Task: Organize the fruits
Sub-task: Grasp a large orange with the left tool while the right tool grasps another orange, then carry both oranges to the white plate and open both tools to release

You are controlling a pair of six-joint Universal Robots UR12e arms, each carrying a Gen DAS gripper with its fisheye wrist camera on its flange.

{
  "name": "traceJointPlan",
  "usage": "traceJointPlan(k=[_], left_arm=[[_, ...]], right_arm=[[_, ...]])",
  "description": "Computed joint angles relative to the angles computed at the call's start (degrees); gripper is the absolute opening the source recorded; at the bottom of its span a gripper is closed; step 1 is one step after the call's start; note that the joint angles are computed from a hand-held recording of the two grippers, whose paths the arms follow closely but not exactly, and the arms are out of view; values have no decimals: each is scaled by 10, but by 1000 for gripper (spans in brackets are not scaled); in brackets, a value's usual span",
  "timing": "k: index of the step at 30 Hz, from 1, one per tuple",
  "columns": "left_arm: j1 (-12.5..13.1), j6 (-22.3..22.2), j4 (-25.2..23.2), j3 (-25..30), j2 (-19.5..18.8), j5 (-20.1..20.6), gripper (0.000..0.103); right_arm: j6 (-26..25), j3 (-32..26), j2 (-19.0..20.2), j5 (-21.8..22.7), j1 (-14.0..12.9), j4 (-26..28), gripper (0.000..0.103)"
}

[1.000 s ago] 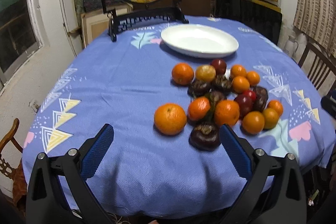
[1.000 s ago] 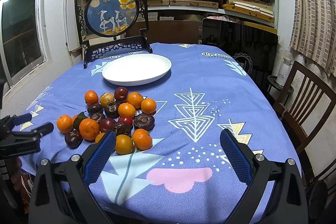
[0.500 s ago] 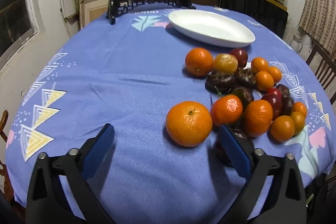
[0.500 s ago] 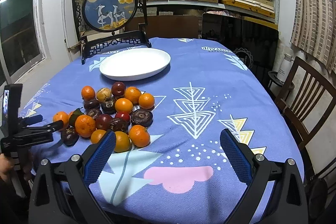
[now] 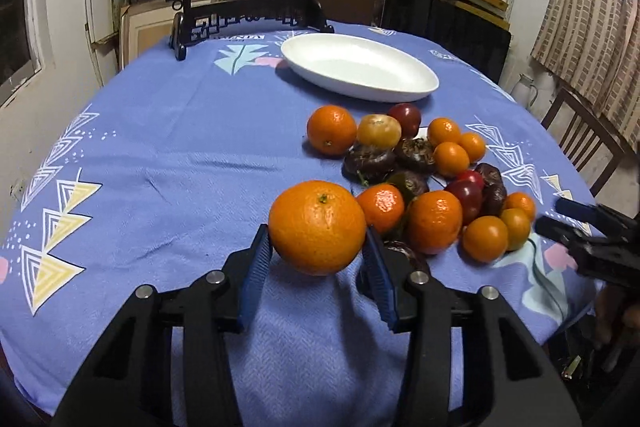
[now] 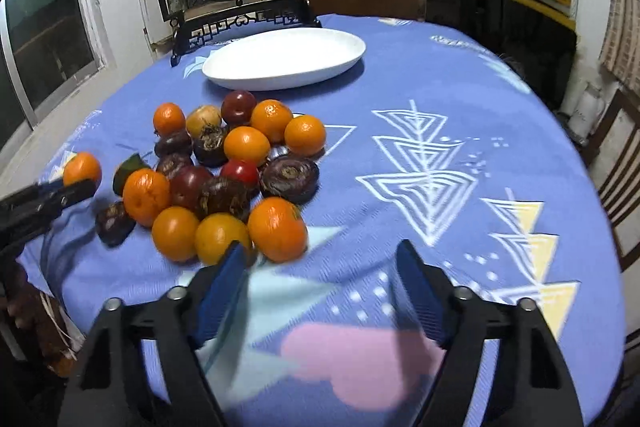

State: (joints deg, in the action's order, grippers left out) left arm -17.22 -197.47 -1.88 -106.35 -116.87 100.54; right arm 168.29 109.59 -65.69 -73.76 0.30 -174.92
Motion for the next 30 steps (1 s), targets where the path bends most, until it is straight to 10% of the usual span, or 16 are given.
traceJointPlan(k=[8,13,19,30], left_arm=[[2,-3,-15,-1,-1,-7,45],[3,-2,-13,1,-2,-8,45],[3,1,-8,3,-3,-10,45],[4,8,0,14,-4,-20,45]], right_arm=[[32,-39,21,116,-18,84,60],[21,-79,37,255,-41,234,58],[12,-75,33,245,-36,224,38],[21,-60,12,250,-48,173,38]])
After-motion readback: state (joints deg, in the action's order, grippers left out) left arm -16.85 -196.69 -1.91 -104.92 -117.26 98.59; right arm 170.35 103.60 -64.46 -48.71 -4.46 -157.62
